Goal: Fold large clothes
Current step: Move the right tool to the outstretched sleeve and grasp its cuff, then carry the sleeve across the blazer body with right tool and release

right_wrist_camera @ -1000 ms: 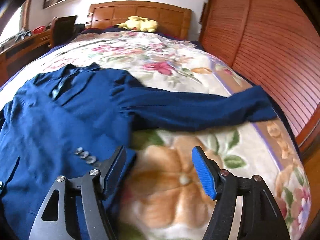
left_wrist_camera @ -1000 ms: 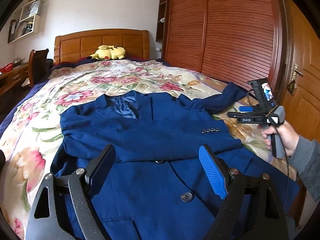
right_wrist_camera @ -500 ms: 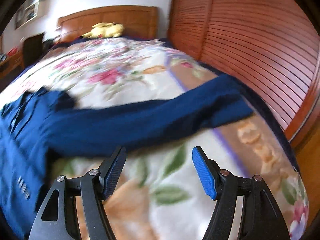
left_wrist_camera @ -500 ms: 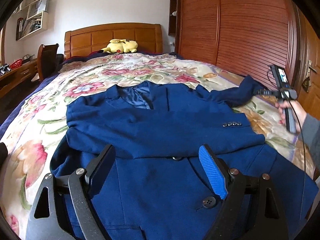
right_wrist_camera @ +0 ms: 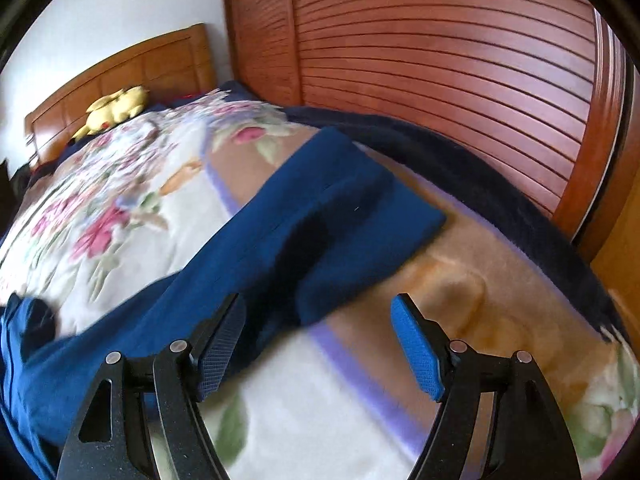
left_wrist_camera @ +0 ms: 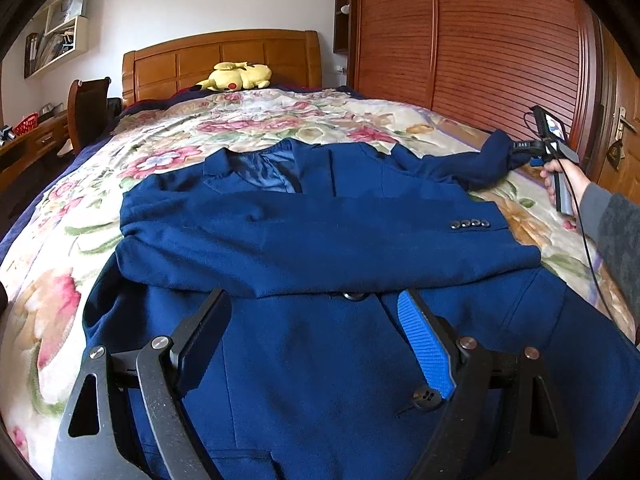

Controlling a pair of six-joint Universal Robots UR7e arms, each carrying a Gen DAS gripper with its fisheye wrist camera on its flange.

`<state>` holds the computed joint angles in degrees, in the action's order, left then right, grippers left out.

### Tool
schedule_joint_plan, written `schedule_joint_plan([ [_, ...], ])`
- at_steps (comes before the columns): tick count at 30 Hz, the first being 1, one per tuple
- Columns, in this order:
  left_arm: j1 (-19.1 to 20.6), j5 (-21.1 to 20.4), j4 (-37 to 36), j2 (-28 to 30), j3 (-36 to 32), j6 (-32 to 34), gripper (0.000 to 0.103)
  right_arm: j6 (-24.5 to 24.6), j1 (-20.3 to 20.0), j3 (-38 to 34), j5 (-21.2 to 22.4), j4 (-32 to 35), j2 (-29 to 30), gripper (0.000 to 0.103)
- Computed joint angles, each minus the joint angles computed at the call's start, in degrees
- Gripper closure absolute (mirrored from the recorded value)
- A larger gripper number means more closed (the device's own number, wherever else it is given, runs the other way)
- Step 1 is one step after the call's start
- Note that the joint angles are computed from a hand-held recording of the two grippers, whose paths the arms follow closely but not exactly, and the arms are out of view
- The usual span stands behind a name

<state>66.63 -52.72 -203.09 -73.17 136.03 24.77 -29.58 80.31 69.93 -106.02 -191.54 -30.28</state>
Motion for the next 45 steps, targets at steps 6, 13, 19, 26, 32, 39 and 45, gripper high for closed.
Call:
schedule_joint_plan([
  [6, 0.16, 0.39, 0.94, 0.36, -0.33, -0.47, 0.017, 3.28, 0.53, -8.17, -3.90, 7.07, 3.70, 0.026],
  [13, 0.48, 0.39, 2.24, 0.36, -0.58, -1.17, 0.017, 2.48, 0.80, -11.51, -5.41, 7.58, 6.43, 0.018],
  [19, 0.48, 0.49, 2.20, 0.47, -0.71, -1.03, 0.017, -2.52, 0.98, -9.54, -4.21, 5.77, 6.00, 0.081],
  [26, 0.64, 0.00, 1.82, 0.11, -0.68, -1.40, 0.017, -7.89, 2.61, 0.68, -0.47, -0.62, 1.31, 0.099],
  [32, 0.06, -0.75, 0.19, -1.73, 0.57, -1.20, 0.017, -13.63, 5.63, 15.67, 5.44, -8.07, -6.66, 0.100],
  [39, -1.27, -2.01, -0.04, -7.03, 3.48, -0.99, 0.017, -19.46, 10.07, 32.71, 13.03, -13.39, -14.51, 0.100],
  [45, -1.38, -1.44, 0.09, -11.93, 5.99, 0.22, 0.017, -22.72, 14.12, 42.04, 16.06, -16.55, -15.74, 0.100],
])
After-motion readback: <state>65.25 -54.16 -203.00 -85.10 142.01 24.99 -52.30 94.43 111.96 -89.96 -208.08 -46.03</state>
